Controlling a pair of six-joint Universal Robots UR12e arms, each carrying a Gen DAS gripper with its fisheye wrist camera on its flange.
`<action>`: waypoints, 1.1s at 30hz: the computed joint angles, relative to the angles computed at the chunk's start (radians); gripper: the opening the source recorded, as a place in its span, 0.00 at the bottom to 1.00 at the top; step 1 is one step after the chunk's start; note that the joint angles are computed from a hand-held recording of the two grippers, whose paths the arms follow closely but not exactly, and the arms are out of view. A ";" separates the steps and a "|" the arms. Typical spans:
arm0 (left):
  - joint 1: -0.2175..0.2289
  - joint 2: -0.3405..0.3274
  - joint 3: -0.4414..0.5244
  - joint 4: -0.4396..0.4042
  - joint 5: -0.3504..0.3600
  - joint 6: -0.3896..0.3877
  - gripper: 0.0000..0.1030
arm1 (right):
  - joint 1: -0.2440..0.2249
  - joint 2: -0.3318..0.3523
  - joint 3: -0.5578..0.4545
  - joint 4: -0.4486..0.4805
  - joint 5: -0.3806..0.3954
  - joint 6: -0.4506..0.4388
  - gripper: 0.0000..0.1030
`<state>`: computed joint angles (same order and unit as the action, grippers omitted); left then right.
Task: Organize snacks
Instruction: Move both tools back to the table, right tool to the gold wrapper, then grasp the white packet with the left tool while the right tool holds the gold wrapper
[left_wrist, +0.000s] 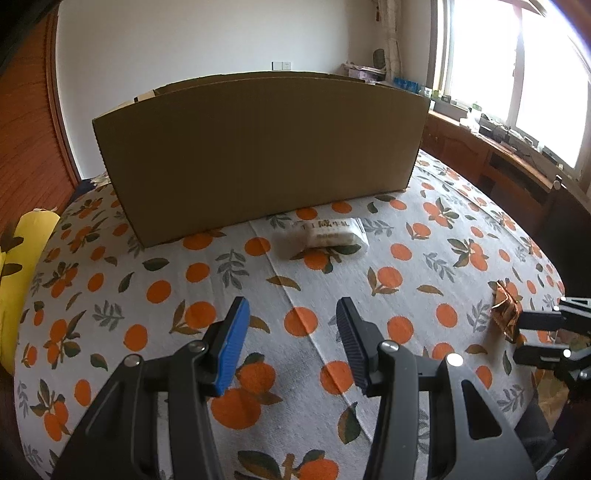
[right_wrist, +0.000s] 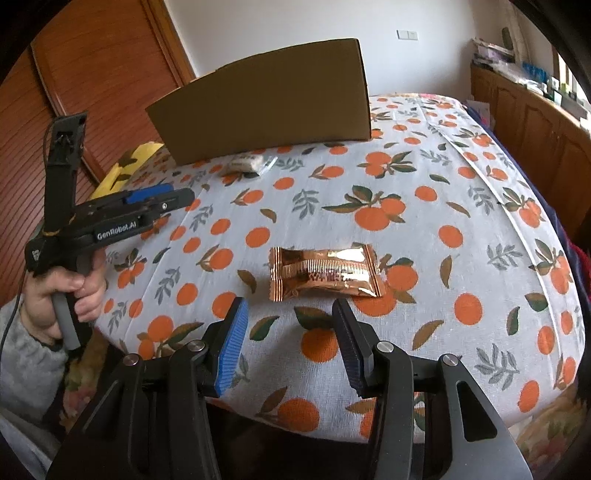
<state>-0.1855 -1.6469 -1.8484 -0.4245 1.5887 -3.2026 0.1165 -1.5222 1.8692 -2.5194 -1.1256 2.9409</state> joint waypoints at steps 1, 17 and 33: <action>-0.001 0.001 -0.001 0.002 0.001 0.002 0.48 | 0.000 0.003 -0.003 -0.001 0.002 0.004 0.47; 0.014 0.000 0.000 -0.006 -0.016 -0.032 0.48 | 0.029 0.071 -0.065 -0.054 -0.083 -0.016 0.41; -0.027 -0.054 0.093 -0.061 0.008 -0.056 0.48 | -0.010 0.099 -0.099 -0.113 -0.088 -0.087 0.19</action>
